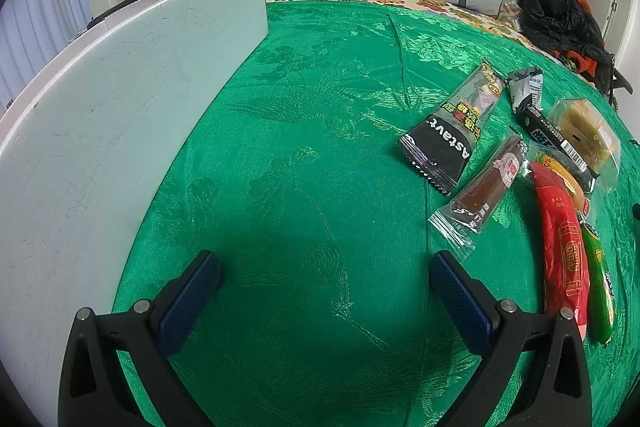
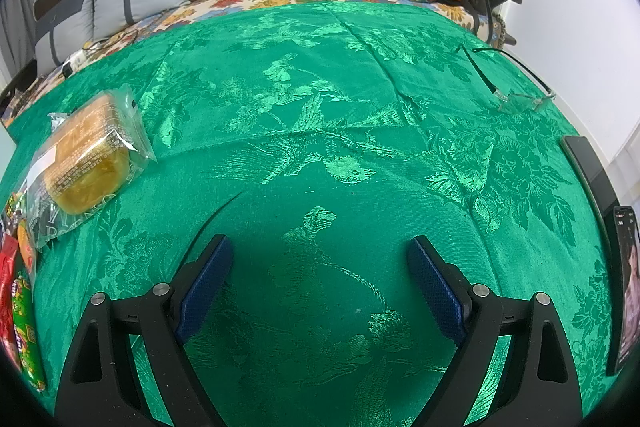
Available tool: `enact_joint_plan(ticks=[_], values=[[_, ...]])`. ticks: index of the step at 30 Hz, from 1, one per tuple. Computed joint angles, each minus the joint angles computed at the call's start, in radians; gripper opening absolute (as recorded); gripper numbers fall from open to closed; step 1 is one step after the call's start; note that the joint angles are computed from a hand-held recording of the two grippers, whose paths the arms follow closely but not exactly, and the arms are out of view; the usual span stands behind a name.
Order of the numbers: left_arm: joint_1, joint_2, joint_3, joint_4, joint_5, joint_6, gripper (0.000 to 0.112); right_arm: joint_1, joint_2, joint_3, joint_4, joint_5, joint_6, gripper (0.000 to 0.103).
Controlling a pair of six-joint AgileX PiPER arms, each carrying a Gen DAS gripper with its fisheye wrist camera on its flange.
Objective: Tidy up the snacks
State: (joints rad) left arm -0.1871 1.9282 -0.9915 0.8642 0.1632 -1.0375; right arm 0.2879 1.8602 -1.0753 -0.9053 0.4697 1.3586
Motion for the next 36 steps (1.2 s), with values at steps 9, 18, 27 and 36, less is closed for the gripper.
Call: enact_joint_plan(ticks=[9,18,27,36], values=[[0.000,0.001,0.000,0.008,-0.001,-0.009,0.103,0.001,0.000,-0.001,0.001,0.003,0.000,0.092],[0.000,0.005,-0.009,-0.018,0.002,0.017,0.103,0.001,-0.001,0.000,0.000,0.002,0.001,0.092],[0.000,0.004,-0.007,-0.008,0.002,0.007,0.103,0.001,-0.001,0.000,0.001,0.003,0.000,0.092],[-0.001,0.007,-0.010,-0.004,0.002,0.002,0.103,0.002,0.000,-0.001,0.001,0.004,0.001,0.092]])
